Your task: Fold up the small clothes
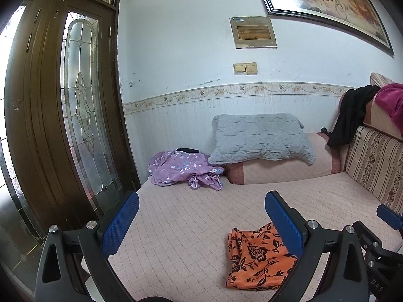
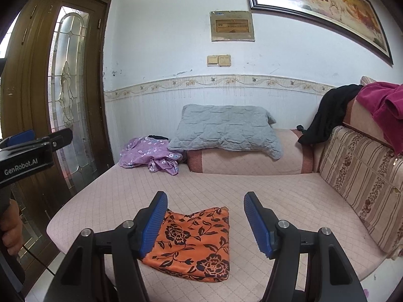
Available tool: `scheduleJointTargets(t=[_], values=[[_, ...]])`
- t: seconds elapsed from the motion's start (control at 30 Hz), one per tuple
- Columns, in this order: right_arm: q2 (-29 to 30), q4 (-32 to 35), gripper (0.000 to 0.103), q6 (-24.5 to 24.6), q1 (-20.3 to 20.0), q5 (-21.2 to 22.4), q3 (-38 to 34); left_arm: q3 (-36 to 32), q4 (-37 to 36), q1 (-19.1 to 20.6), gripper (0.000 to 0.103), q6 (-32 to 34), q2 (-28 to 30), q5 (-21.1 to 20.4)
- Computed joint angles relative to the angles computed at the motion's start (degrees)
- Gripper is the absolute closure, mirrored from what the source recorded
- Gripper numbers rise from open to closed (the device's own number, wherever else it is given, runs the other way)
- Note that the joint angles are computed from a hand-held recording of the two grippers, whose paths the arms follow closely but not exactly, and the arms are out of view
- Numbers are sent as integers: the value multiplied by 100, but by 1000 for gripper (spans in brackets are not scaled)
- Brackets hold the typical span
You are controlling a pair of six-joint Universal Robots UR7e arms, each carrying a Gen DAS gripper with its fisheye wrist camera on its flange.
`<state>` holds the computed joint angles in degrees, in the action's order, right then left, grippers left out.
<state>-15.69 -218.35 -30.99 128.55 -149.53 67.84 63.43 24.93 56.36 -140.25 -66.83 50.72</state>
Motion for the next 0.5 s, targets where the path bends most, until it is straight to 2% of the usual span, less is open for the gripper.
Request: scheduleJointTargets(t=[0.5], values=[[-41, 326, 36, 286, -181, 71, 52, -433, 210, 67, 3, -60, 304, -6]])
